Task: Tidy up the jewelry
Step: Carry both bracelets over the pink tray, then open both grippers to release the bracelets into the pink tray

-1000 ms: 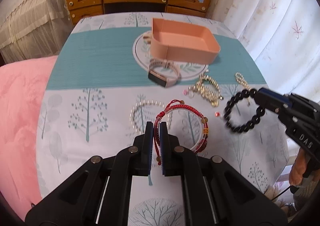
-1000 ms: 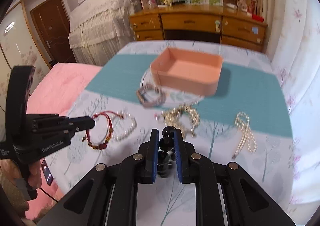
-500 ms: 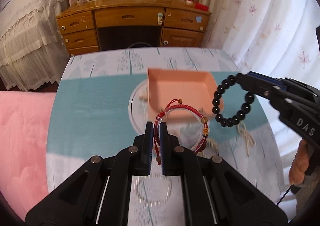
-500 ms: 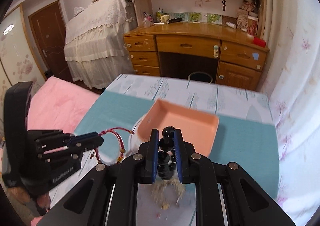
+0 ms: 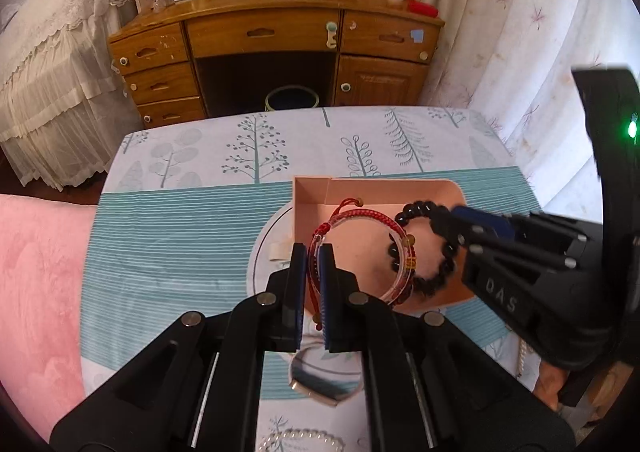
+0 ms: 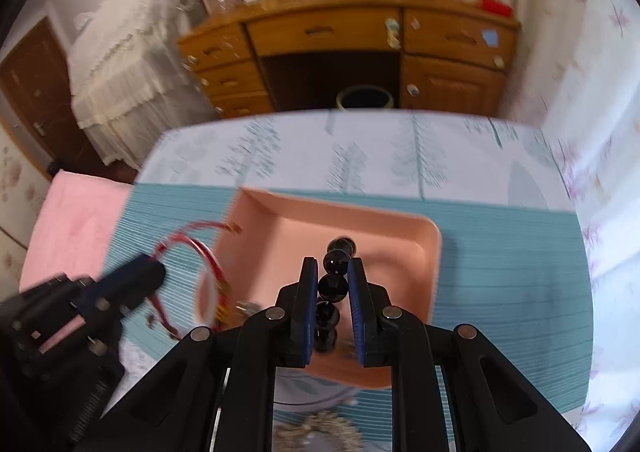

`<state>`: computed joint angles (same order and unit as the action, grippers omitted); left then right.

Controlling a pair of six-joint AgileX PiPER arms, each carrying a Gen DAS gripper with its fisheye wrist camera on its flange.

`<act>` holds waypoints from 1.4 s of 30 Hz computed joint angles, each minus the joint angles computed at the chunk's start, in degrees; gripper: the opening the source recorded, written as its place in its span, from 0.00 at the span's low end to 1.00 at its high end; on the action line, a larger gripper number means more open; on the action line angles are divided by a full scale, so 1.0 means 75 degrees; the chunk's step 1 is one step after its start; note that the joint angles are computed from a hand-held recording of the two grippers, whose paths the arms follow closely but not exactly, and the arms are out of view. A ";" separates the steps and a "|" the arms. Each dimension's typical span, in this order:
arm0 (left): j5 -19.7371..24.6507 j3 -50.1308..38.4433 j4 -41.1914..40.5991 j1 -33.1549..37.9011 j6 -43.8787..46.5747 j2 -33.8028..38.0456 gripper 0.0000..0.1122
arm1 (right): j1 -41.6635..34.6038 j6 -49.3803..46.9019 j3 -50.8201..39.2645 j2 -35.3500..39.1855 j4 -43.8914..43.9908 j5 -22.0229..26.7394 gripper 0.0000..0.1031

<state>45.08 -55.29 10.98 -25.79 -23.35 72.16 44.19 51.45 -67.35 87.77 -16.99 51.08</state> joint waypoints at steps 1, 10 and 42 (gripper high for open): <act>-0.0089 0.0010 0.0070 -0.0056 -0.0101 0.0126 0.04 | -0.0157 -0.0088 0.0271 -0.0044 0.0136 -0.0157 0.14; -0.0642 -0.0172 0.0141 -0.0244 -0.0506 0.1010 0.04 | -0.0998 -0.0504 0.1898 -0.1019 0.0675 -0.0713 0.19; 0.0906 -0.0251 -0.1962 0.0377 0.1463 0.0003 0.05 | 0.1288 0.1221 0.2919 -0.4535 -0.0281 0.1851 0.20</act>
<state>51.88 -57.17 -3.74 -22.96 -12.37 72.18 53.85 60.60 -45.45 53.76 -19.09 64.96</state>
